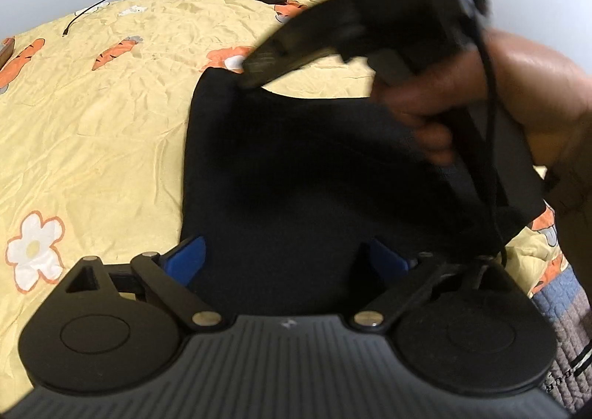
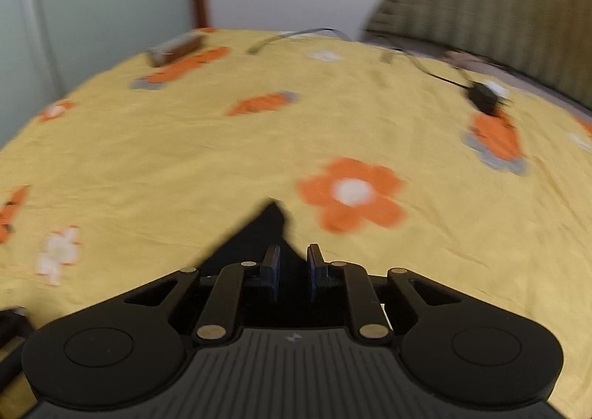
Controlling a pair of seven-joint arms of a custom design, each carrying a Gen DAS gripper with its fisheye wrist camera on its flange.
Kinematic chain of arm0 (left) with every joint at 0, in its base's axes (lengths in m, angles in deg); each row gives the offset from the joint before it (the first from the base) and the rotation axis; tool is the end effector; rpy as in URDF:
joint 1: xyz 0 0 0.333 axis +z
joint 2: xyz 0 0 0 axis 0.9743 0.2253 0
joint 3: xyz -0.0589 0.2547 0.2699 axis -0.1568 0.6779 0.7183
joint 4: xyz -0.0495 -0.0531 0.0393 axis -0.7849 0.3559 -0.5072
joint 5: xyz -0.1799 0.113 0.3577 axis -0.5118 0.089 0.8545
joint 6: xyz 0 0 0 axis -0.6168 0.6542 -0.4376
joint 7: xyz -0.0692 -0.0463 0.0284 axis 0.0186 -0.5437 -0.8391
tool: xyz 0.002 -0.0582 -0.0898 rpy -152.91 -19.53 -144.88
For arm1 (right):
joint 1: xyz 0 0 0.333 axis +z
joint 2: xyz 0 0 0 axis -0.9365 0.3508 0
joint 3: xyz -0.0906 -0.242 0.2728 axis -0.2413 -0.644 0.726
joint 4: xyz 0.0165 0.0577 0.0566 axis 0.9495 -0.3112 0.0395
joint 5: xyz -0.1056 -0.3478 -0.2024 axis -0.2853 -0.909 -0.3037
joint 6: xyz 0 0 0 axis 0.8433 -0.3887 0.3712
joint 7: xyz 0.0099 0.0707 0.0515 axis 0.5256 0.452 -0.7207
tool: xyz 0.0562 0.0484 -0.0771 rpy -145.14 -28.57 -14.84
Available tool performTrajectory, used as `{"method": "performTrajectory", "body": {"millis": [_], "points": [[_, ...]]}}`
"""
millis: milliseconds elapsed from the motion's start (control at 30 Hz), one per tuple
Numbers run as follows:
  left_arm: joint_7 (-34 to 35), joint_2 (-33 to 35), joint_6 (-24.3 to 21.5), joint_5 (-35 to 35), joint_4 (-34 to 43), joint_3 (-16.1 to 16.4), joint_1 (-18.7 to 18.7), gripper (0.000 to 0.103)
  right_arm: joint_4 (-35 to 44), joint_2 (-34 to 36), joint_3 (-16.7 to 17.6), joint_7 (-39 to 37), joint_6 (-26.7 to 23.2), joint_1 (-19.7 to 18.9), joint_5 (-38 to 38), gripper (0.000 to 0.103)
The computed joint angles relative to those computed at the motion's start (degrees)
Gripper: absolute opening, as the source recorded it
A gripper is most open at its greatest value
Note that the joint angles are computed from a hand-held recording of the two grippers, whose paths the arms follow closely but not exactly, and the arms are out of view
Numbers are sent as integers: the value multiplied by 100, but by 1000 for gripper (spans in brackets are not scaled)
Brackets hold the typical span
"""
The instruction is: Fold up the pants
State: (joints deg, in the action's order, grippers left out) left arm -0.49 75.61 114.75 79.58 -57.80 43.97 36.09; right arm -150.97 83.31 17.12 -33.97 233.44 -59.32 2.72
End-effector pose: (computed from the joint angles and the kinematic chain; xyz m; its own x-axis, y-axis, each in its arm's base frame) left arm 0.5228 -0.5305 0.3352 -0.0447 -0.9934 0.1058 -0.7676 -0.0336 -0.6400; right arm 0.7430 0.3287 0.3756 0.7357 -0.6761 -0.0394 -0.5056 -0.5096 -0.6962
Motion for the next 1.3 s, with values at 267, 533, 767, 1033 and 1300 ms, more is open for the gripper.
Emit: {"method": "performTrajectory", "body": {"millis": [267, 533, 767, 1033, 1300], "points": [[-94, 15, -9, 25, 37, 19, -27, 98, 737, 384, -864, 1198, -50, 718, -646, 34], [-675, -518, 432, -23, -758, -57, 303, 96, 283, 76, 584, -328, -1050, -441, -55, 34], [-1700, -1134, -253, 445, -1336, -7, 318, 96, -578, -261, -287, 231, 775, 447, -536, 36], [-2394, -1337, -735, 972, -1351, -382, 668, 96, -2827, -1245, 2158, -1508, 1208, -1757, -18, 49], [-1569, -885, -929, 674, -900, -682, 641, 97, -4164, -1571, 2848, -644, 3560, -2519, -661, 63]]}}
